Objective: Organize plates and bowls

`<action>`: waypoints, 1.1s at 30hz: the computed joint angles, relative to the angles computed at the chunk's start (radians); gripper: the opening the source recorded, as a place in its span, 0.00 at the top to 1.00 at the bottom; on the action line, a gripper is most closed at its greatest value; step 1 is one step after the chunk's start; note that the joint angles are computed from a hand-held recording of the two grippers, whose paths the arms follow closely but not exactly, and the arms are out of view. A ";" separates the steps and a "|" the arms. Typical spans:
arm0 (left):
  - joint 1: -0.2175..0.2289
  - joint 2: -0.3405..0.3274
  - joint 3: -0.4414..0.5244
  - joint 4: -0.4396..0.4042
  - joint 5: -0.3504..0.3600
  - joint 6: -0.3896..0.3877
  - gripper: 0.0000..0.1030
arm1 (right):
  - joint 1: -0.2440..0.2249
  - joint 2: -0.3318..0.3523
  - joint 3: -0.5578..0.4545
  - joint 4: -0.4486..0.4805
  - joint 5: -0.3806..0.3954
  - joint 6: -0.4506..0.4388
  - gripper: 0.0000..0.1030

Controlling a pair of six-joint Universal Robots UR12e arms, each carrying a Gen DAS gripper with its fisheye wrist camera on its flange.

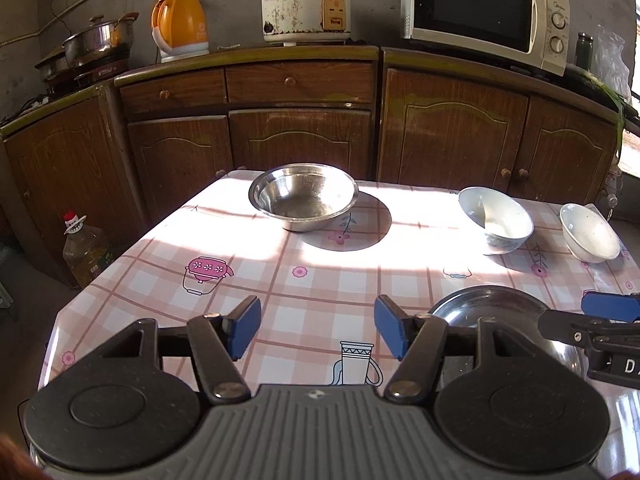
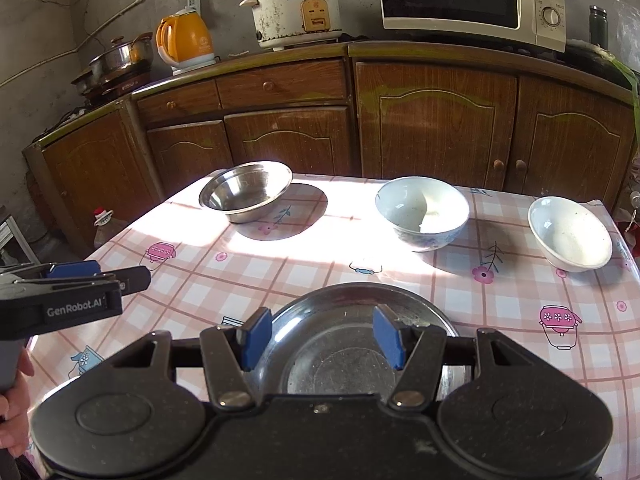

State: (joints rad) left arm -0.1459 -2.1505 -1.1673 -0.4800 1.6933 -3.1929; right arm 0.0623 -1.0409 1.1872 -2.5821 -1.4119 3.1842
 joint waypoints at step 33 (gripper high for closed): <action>0.071 -0.179 0.283 -0.096 0.024 0.012 0.35 | 0.057 0.318 -0.516 0.198 -0.037 0.016 0.33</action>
State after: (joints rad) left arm -0.0752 -2.3298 -0.8838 -0.5763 1.7173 -3.1812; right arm 0.1193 -0.7233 0.6710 -2.3844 -1.4486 3.1998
